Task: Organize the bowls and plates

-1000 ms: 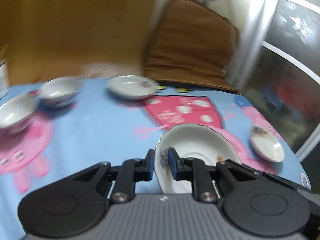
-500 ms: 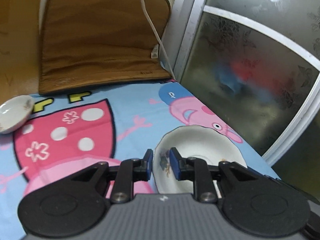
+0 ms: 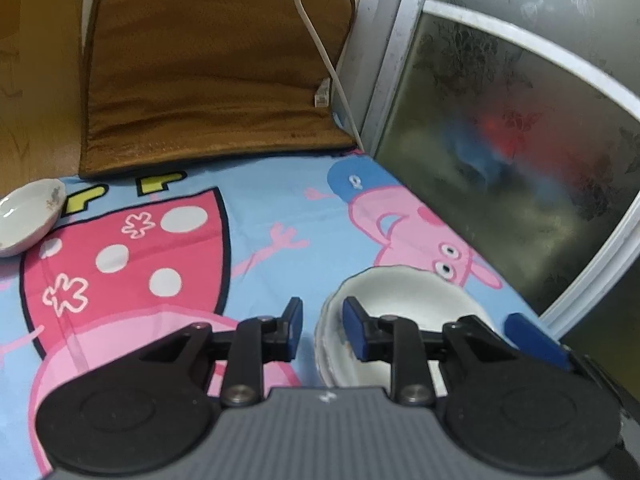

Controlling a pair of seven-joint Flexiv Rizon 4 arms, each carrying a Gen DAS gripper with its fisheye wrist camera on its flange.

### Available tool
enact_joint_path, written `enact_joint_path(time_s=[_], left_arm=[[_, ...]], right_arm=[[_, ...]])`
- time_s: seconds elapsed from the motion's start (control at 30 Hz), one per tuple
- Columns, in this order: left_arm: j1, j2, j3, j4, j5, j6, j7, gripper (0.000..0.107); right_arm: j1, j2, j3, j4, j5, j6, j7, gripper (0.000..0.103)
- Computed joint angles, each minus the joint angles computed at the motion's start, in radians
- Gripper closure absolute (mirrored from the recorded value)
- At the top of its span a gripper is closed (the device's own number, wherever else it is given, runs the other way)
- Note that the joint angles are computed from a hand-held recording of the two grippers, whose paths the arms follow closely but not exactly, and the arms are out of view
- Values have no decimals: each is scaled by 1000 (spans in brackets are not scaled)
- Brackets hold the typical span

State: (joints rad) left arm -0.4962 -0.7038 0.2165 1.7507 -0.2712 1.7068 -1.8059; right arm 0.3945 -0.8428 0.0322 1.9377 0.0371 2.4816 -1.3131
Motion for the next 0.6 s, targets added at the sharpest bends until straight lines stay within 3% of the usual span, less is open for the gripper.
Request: enact_joint_path(time_s=[0.17, 0.43, 0.6], left_arm=[[-3, 45, 6, 74, -5, 74, 6, 83], [-189, 91, 197, 229, -120, 178, 95, 83], [-193, 132, 182, 317, -156, 229, 164, 83]], right_arm=[[11, 17, 4, 23, 8, 42, -28, 45], [22, 41, 66, 114, 7, 134, 19, 49], [61, 58, 72, 167, 44, 141, 43, 49]])
